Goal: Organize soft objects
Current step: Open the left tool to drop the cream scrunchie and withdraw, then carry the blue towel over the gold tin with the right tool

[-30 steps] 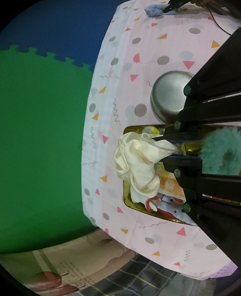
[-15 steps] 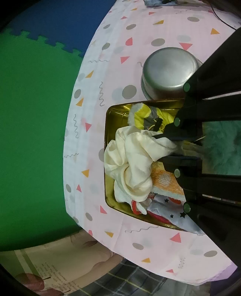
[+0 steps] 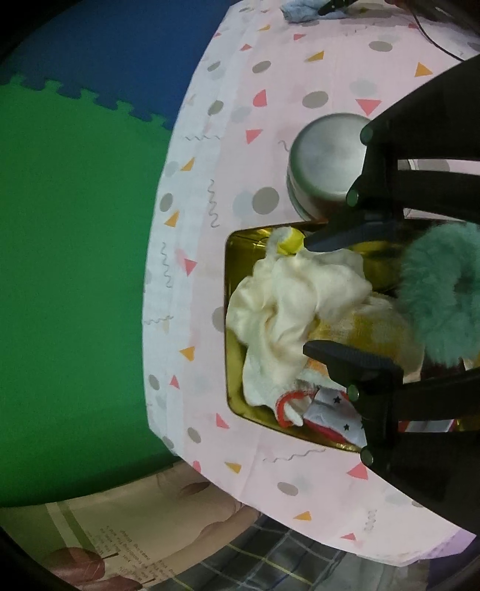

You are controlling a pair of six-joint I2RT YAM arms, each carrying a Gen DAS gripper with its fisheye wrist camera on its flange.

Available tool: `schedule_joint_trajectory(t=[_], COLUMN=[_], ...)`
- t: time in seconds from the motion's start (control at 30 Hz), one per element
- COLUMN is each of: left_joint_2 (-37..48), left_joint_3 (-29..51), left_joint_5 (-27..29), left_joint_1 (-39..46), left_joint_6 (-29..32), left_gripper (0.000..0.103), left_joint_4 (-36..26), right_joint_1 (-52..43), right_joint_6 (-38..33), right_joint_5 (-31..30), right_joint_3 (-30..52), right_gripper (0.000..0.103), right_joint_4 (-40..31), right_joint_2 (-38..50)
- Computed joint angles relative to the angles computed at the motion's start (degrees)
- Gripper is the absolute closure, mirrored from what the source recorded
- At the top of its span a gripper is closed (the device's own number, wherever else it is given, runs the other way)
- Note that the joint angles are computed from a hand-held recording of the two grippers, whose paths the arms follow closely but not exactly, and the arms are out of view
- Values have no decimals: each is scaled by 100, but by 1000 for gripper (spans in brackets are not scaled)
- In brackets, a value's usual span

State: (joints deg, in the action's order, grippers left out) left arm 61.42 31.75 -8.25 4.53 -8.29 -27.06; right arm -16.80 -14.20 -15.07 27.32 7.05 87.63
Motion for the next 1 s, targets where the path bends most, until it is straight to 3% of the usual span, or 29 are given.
schedule_joint_trajectory(t=[0.23,0.4,0.53,1.0], left_joint_2=[-828,-1714,-2305,-3561], left_joint_3=[71,-83,-203,-596], left_joint_5=[-13,-637,-1059,-981], left_joint_1=[91,-349,-814,-513], left_joint_6=[-48,-315,-467,-335], left_gripper=[54,42,41,38], left_joint_4=[-610,-1122,-1625,-2541], right_joint_1=[-7,-27,0,89], right_joint_6=[-11,-23,-14,-19], right_joint_5=[3,-10,10,155], right_joint_3=[-1,6,6,-33], right_gripper=[75,75,75,74], right_joint_4=[-5,-9,-2,50], right_joint_2=[-7,4,4,-42])
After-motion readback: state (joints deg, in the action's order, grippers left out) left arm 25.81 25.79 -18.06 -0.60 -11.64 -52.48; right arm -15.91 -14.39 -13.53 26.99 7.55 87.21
